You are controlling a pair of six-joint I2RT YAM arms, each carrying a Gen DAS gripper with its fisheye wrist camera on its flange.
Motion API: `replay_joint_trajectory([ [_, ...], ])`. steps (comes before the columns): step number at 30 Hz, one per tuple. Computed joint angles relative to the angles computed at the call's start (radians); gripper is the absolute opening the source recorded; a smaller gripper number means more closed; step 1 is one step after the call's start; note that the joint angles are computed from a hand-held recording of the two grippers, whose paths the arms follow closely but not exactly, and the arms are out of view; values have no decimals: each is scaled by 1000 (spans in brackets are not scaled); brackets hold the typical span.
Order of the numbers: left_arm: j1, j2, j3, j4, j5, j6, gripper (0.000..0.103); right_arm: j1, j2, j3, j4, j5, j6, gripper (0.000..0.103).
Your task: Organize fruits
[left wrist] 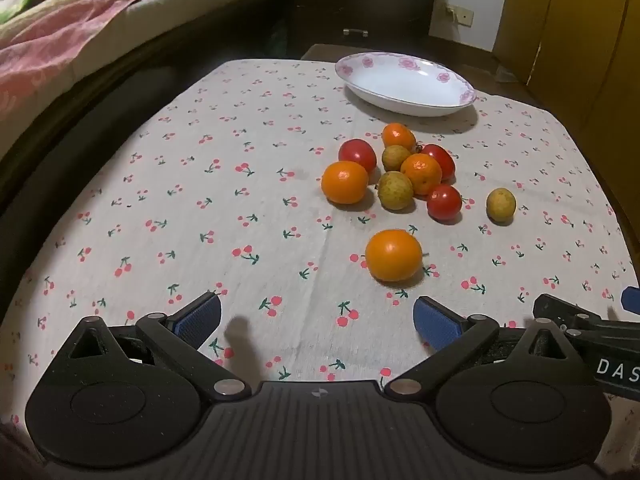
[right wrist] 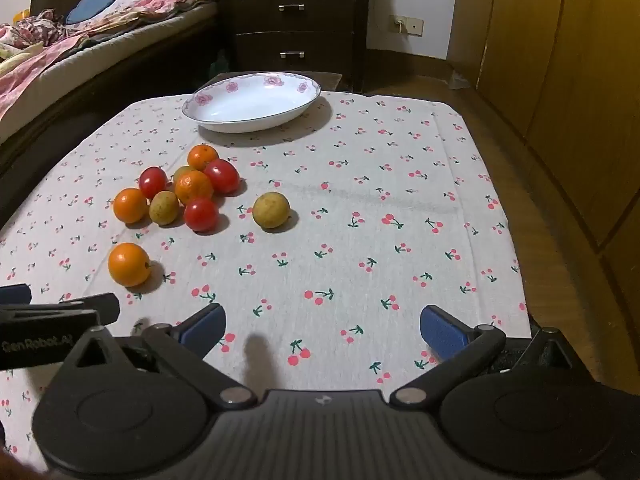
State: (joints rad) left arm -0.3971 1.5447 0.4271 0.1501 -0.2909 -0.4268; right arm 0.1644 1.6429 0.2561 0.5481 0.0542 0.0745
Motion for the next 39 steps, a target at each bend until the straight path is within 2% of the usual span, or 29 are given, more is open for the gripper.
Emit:
replay_joint_trajectory([
  [10, 9, 12, -11, 9, 19, 46, 103, 4, -7, -17, 10, -3, -18, 103],
  [12, -10, 16, 4, -17, -3, 13, 103, 13, -10, -19, 5, 10, -14, 103],
  [39, 10, 28, 11, -35, 25, 13, 103, 9, 27, 28, -45, -15, -5, 103],
])
